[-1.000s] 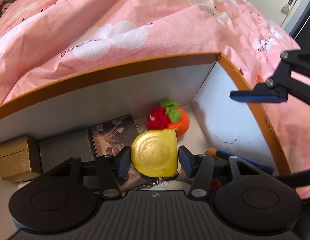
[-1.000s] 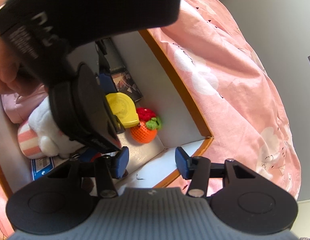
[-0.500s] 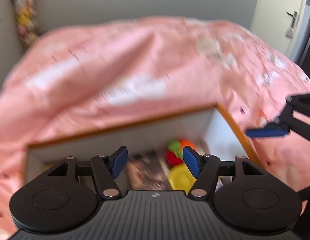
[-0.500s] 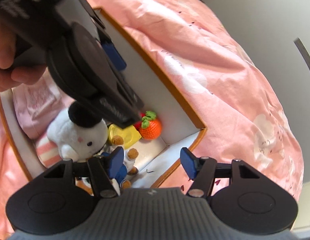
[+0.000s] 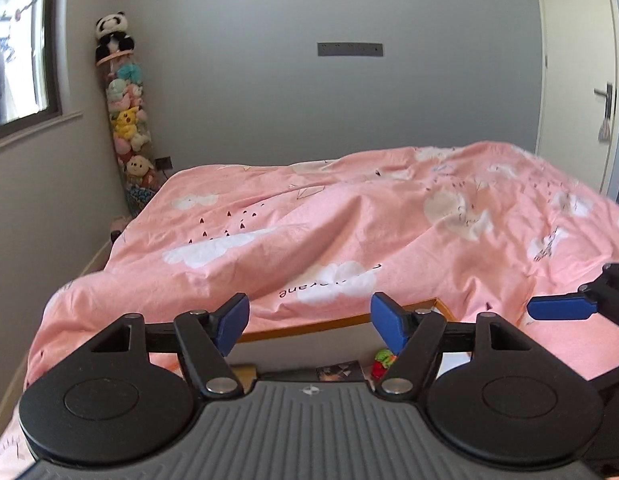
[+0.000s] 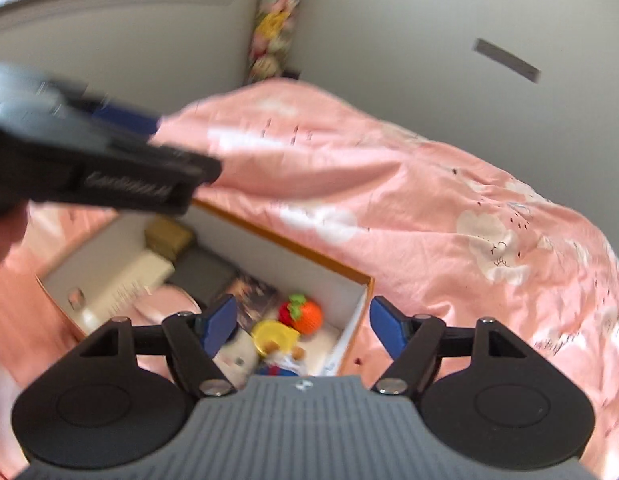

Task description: Organize objects

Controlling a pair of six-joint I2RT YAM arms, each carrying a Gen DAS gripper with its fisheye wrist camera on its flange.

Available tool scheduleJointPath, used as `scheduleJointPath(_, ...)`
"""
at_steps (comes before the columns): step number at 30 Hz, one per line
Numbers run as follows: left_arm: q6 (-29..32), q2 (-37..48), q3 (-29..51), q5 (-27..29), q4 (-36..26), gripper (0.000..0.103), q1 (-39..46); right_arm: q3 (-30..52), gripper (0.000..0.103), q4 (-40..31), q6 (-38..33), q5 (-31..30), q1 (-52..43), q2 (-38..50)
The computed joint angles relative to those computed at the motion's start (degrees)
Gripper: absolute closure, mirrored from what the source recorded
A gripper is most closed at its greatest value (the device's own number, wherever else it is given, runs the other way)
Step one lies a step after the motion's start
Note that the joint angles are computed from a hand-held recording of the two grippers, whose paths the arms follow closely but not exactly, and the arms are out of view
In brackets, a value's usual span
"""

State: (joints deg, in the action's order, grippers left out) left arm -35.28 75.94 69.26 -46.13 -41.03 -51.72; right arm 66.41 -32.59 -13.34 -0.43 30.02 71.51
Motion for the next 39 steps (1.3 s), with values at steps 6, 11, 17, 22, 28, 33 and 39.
scheduleJointPath(6, -8.2, -5.0, -3.3, -10.8, -8.6, 0.015, -8.8, -7.3, 0.020, 5.2, 13.7, 4.5, 4.2, -7.8)
scheduleJointPath(11, -23.9, -7.6, -6.0, -12.9, -18.5, 0.015, -15.4, -13.2, 0.019, 8.2, 21.0, 12.2, 9.1, -13.1)
scheduleJointPath(17, -33.8, -8.8, -10.2, -10.9, -21.1, 0.015, -17.7, -17.6, 0.013, 8.2, 26.3, 17.5, 12.9, -15.7)
scheduleJointPath(22, -39.0, -6.4, -12.6, -8.8, -23.2, 0.014, -18.0, -21.1, 0.008, 7.1, 31.2, 21.0, 16.9, -18.0)
scheduleJointPath(28, -43.6, -4.3, -14.6, -7.1, -24.0, 0.014, -19.5, -23.8, 0.008, 5.6, 32.0, 24.7, 20.9, -18.0)
scheduleJointPath(33, -44.7, -3.3, -15.1, -6.4, -23.4, 0.014, -20.2, -25.5, 0.008, 6.5, 33.3, 22.5, 19.6, -18.4)
scheduleJointPath(39, -44.3, -2.6, -14.9, -5.5, -22.7, 0.014, -20.2, -25.8, 0.008, 6.6, 33.1, 21.2, 18.8, -18.4)
